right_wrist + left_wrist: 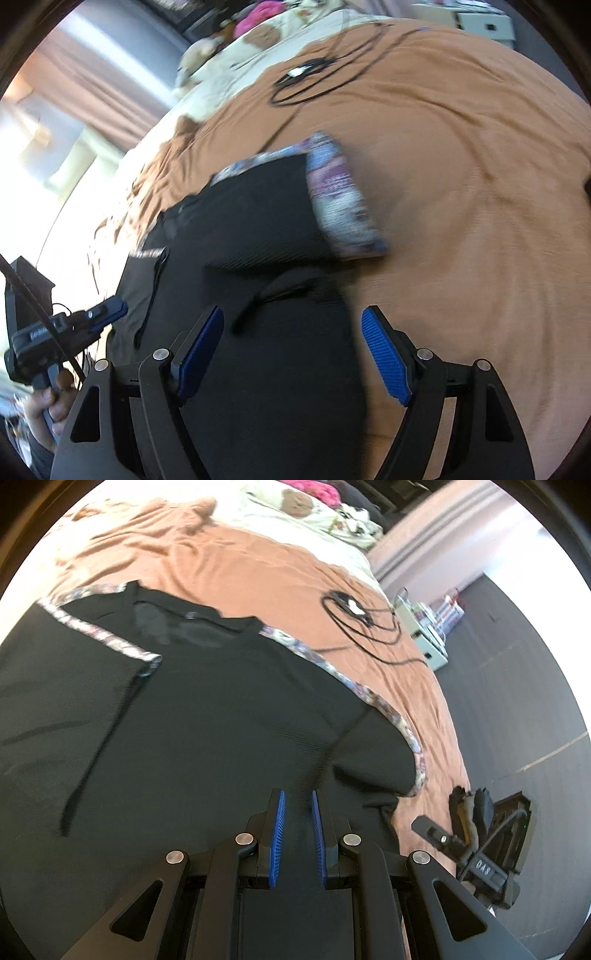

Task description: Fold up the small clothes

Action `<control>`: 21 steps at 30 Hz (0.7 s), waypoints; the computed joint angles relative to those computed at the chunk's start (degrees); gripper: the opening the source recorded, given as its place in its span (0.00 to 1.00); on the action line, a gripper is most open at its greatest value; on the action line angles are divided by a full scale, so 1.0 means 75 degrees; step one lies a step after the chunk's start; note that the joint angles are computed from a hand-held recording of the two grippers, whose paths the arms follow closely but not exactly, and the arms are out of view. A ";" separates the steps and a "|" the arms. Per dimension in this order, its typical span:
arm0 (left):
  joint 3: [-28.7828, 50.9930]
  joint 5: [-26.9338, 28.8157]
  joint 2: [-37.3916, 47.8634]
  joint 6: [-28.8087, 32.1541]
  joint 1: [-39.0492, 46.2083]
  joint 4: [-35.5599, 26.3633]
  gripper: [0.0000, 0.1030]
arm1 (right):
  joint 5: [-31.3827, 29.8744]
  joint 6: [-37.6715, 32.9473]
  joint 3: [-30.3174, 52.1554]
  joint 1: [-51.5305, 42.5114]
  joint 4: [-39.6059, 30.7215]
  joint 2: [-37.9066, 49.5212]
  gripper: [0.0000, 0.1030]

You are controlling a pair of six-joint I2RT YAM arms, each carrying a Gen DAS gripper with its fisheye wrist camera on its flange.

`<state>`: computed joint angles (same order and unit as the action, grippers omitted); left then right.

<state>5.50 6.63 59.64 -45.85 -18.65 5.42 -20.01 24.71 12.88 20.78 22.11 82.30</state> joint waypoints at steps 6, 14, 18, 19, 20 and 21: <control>0.0904 -0.0512 0.2130 -0.0233 -0.1148 0.1197 0.14 | -0.0707 -0.0024 -0.0934 -0.1459 0.1436 0.0143 0.74; 0.2607 -0.0996 0.4577 0.0050 -0.2293 0.1277 0.26 | -0.2122 -0.0483 -0.1516 -0.2938 0.2987 0.1077 0.62; 0.3157 -0.1267 0.5439 0.0294 -0.2510 0.1067 0.41 | -0.2166 -0.0476 -0.1612 -0.2825 0.3876 0.1684 0.62; 0.3240 -0.1248 0.5647 0.0348 -0.2509 0.1070 0.41 | -0.2185 -0.0475 -0.1586 -0.2782 0.4100 0.1946 0.62; 0.3303 -0.1254 0.5752 0.0370 -0.2506 0.1028 0.41 | -0.2089 -0.0465 -0.1556 -0.2643 0.4325 0.2200 0.62; 0.3340 -0.1278 0.5843 0.0393 -0.2513 0.1002 0.42 | -0.1996 -0.0522 -0.1423 -0.2541 0.4325 0.2362 0.62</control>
